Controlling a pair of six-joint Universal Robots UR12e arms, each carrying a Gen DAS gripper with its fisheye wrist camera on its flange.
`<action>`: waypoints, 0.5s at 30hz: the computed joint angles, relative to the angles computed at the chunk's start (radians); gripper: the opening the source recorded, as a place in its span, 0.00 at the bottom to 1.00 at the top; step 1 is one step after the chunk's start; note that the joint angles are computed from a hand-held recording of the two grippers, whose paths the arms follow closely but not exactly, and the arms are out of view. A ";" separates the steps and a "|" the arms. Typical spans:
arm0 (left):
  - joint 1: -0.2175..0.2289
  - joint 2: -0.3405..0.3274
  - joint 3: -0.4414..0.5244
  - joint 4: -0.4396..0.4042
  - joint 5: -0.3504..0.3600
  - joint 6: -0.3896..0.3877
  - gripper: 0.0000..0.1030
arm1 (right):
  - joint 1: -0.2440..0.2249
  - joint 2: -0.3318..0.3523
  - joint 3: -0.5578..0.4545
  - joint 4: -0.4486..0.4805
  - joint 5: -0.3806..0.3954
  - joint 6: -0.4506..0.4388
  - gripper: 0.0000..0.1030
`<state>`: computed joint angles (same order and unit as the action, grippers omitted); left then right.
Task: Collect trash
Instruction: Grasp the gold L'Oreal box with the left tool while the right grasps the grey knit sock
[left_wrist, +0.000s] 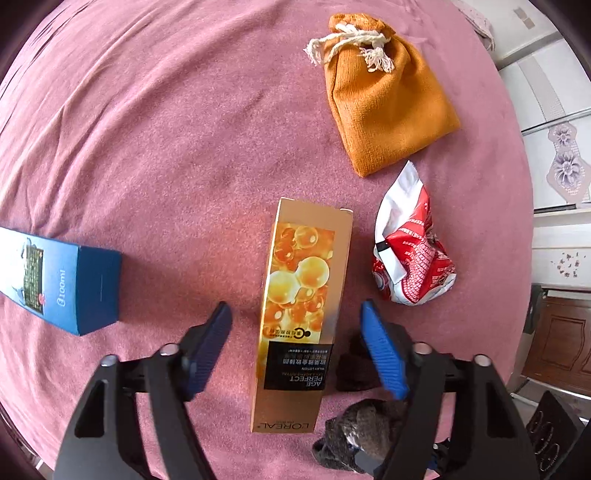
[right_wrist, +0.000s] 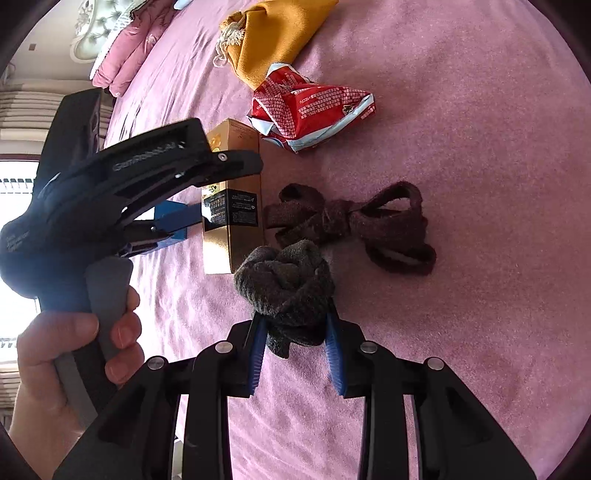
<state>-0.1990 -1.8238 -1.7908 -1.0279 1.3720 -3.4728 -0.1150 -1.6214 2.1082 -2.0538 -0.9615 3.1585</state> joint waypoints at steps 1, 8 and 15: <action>-0.007 -0.010 0.014 -0.032 0.016 0.020 0.46 | -0.005 -0.005 0.003 0.003 0.001 -0.006 0.28; -0.023 0.013 -0.006 -0.024 0.012 0.015 0.36 | -0.025 -0.050 0.016 0.030 -0.001 -0.039 0.28; -0.031 0.113 -0.090 -0.023 -0.029 0.020 0.36 | -0.058 -0.134 0.043 0.086 -0.021 -0.084 0.28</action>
